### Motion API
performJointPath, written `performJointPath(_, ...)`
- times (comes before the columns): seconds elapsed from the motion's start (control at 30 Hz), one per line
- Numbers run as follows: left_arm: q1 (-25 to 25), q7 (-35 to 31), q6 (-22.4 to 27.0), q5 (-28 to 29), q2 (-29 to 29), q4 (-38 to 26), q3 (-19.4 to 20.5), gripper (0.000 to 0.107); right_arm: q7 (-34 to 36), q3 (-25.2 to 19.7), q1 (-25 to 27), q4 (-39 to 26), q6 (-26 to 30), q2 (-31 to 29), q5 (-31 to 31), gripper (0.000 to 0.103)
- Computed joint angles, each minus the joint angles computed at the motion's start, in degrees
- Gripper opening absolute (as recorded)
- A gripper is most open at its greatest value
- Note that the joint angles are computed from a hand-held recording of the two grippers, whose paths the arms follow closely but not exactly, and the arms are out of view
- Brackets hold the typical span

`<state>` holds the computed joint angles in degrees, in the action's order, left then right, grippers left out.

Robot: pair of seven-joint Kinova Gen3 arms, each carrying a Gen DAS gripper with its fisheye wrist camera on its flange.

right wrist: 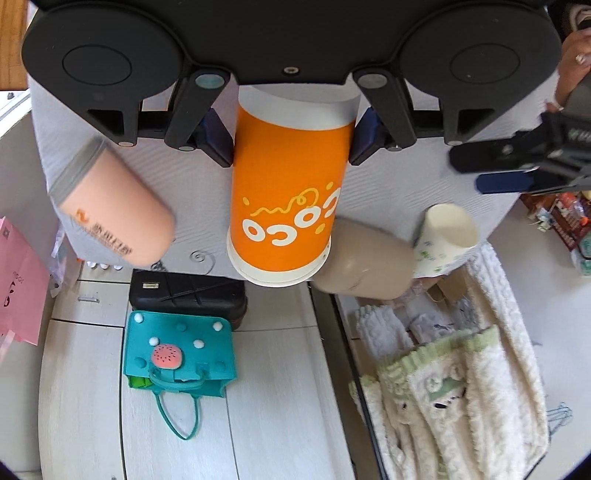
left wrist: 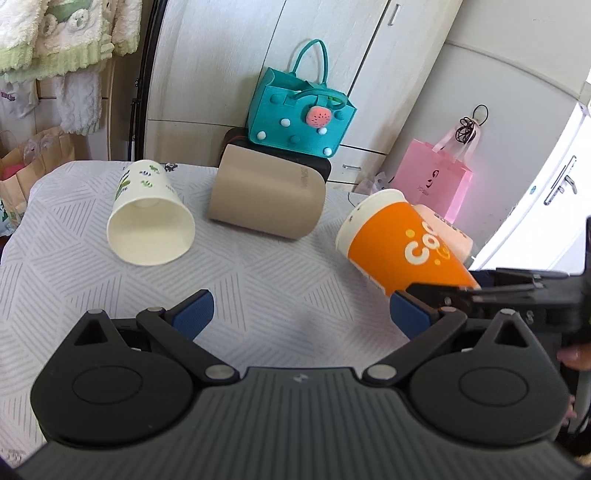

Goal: Flip cup upright
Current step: 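Lift the orange cup with the right gripper while the left gripper approaches it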

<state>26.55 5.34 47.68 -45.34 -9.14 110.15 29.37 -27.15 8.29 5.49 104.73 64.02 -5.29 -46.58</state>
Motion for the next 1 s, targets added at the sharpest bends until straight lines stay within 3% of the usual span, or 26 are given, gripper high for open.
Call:
performJointPath(0.3,-0.14,1.32,1.45,1.08,-3.74,1.90,3.67,0.103,8.90,5.08,0.04,9.49,2.57,-6.07,-7.28,0.072)
performJointPath(0.47,-2.55,-0.20,2.18,2.82,-6.50,2.28,6.49,0.103,7.87,4.02,-0.83,11.69,1.91,-7.89,-7.13,0.072)
performJointPath(0.7,-8.13,-0.70,7.02,4.45,-8.36,1.11,13.20,0.103,6.23,3.60,-3.47,11.77,1.00,-7.93,-6.60,0.073)
performJointPath(1.0,-9.87,-5.98,-3.62,12.84,-13.01,5.53,6.95,0.103,10.04,3.25,-3.72,13.32,4.40,-6.52,-6.54,0.076)
